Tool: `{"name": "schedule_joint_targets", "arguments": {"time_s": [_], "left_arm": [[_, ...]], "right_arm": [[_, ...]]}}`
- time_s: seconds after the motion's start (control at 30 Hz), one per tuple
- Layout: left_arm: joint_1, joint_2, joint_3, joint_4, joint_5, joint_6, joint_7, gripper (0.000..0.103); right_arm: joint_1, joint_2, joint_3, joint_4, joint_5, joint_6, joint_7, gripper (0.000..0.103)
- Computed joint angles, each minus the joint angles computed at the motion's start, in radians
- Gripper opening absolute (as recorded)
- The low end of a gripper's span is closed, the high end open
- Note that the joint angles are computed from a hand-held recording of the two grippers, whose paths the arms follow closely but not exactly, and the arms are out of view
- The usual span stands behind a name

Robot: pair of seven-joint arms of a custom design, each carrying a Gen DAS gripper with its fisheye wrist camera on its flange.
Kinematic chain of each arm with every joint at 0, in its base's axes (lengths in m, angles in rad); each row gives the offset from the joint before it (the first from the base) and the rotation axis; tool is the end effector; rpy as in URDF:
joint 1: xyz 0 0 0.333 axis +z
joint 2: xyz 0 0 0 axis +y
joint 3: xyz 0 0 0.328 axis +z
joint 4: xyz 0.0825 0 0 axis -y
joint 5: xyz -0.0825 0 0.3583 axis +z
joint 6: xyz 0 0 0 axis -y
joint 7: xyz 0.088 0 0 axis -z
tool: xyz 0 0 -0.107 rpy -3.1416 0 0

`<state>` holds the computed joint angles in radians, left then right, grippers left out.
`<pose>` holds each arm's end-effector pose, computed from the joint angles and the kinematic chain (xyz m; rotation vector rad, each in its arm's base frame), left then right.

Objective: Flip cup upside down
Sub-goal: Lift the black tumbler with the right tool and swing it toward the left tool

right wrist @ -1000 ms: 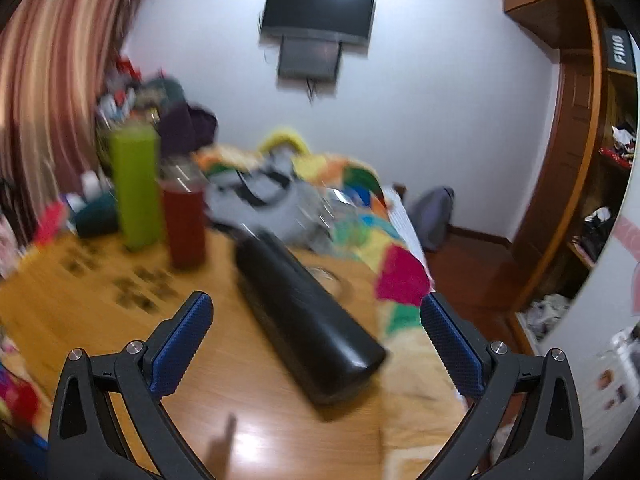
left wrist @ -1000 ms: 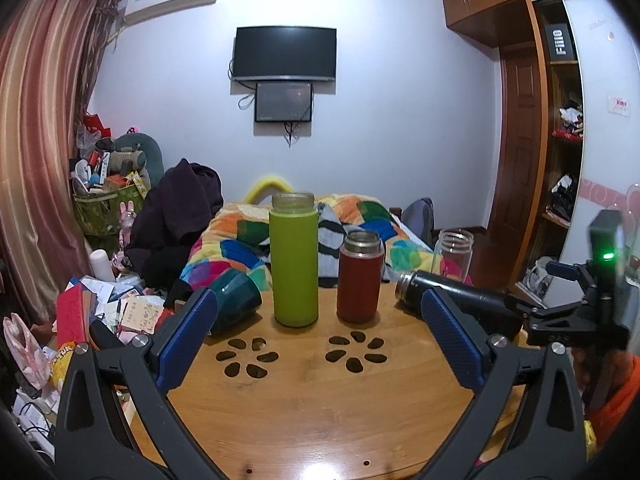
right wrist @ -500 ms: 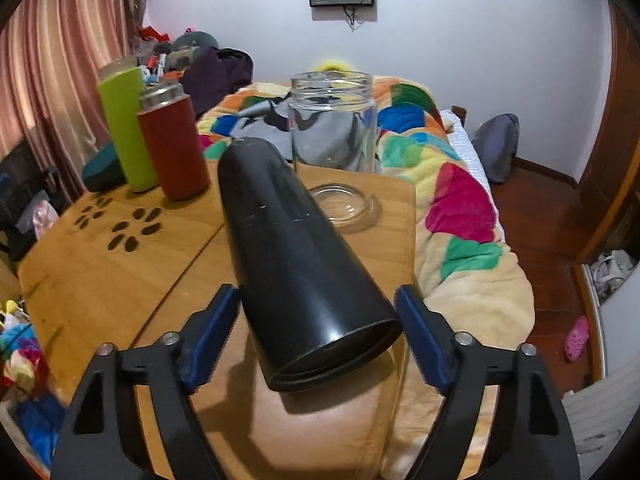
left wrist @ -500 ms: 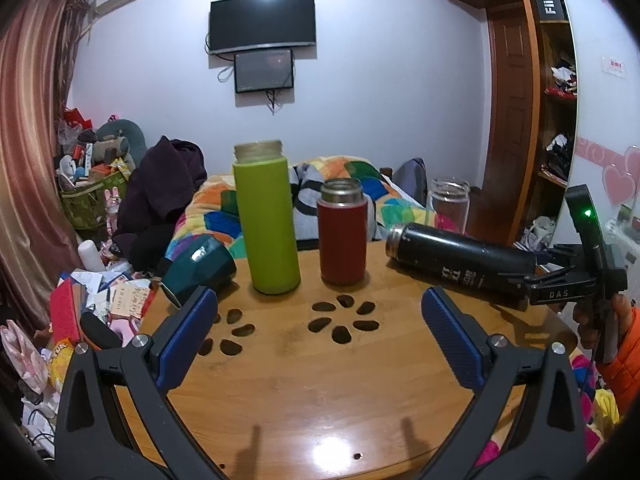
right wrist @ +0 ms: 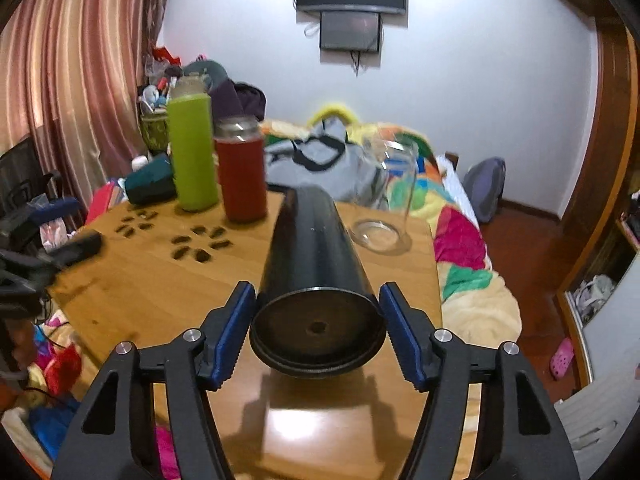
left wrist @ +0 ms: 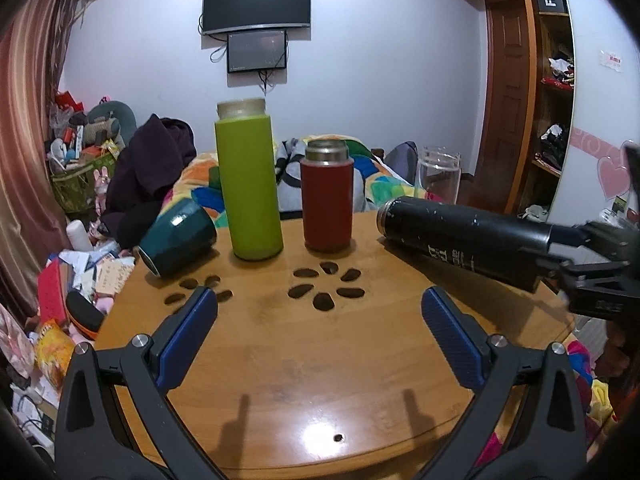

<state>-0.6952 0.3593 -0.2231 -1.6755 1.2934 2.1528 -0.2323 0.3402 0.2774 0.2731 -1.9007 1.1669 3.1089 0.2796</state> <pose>0.4480 -0.4901 0.4572 -1.7170 1.4018 -0.8088 0.5585 0.2794 0.4537 -2.0166 0.9320 -0.5027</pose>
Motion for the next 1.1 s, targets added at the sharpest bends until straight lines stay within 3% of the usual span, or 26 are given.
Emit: {"name": "schedule_joint_targets", "arguments": {"time_s": [0.13, 0.27, 0.57, 0.7, 0.93, 1.1], "left_arm": [[0.0, 0.013, 0.003, -0.011, 0.018, 0.029, -0.026, 0.103], [-0.009, 0.032, 0.008, -0.019, 0.054, 0.058, -0.039, 0.103], [-0.077, 0.121, 0.043, 0.049, 0.148, 0.024, 0.003, 0.103], [-0.126, 0.146, 0.064, 0.07, 0.214, -0.049, -0.001, 0.103], [-0.129, 0.124, 0.063, 0.025, 0.328, -0.027, -0.105, 0.103], [-0.133, 0.145, 0.06, 0.057, 0.341, -0.033, -0.049, 0.103]], "right_arm": [[-0.025, -0.055, 0.079, -0.017, 0.251, 0.047, -0.235, 0.06], [0.019, -0.104, 0.058, -0.045, 0.333, 0.031, -0.301, 0.06], [0.134, -0.182, -0.027, -0.121, 0.26, -0.022, -0.245, 0.06], [0.159, -0.206, -0.043, -0.156, 0.2, -0.048, -0.216, 0.06], [0.168, -0.236, -0.071, -0.199, 0.021, -0.124, -0.058, 0.06], [0.145, -0.248, -0.093, -0.21, -0.084, -0.213, 0.038, 0.061]]}}
